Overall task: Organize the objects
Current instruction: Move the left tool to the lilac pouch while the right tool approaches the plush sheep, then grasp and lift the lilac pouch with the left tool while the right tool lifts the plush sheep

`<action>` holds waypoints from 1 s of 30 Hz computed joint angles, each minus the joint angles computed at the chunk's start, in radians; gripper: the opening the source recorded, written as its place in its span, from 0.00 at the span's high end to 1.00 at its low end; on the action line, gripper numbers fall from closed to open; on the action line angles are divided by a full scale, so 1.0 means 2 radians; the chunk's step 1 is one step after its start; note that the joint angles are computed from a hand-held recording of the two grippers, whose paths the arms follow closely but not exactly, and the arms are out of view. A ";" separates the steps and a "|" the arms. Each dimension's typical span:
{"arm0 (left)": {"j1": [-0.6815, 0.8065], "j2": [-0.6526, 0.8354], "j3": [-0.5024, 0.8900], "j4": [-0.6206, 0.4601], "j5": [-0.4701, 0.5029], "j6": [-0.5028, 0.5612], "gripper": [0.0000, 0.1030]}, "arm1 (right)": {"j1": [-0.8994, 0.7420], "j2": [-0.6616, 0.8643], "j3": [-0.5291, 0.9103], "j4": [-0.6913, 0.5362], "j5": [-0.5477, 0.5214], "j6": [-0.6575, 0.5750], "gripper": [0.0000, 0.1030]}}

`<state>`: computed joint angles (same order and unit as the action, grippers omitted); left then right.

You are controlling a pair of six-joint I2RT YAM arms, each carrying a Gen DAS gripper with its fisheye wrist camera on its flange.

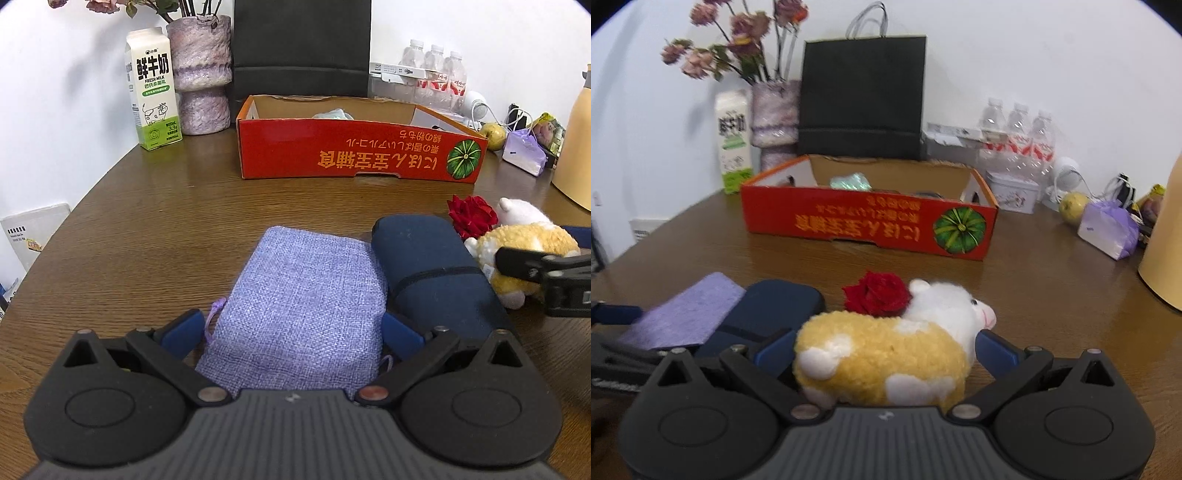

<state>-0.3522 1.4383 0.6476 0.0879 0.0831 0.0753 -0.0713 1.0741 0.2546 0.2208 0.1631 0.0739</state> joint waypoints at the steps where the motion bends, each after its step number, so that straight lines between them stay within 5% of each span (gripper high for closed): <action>1: 0.000 0.000 0.000 0.000 0.000 0.000 0.00 | -0.003 0.013 0.001 0.007 -0.003 0.005 0.00; 15: 0.000 -0.004 -0.002 0.000 -0.007 -0.006 0.02 | -0.061 0.021 -0.028 0.059 -0.086 0.031 0.04; 18: -0.004 -0.016 -0.014 0.008 -0.014 -0.012 0.14 | -0.065 0.003 -0.037 0.054 -0.090 0.026 0.05; 24: -0.015 -0.055 -0.045 0.019 -0.023 -0.021 0.77 | -0.086 -0.035 -0.052 0.039 -0.110 0.015 0.06; 30: -0.009 -0.096 -0.067 0.022 -0.038 -0.040 0.85 | -0.109 -0.092 -0.071 0.018 -0.139 -0.002 0.06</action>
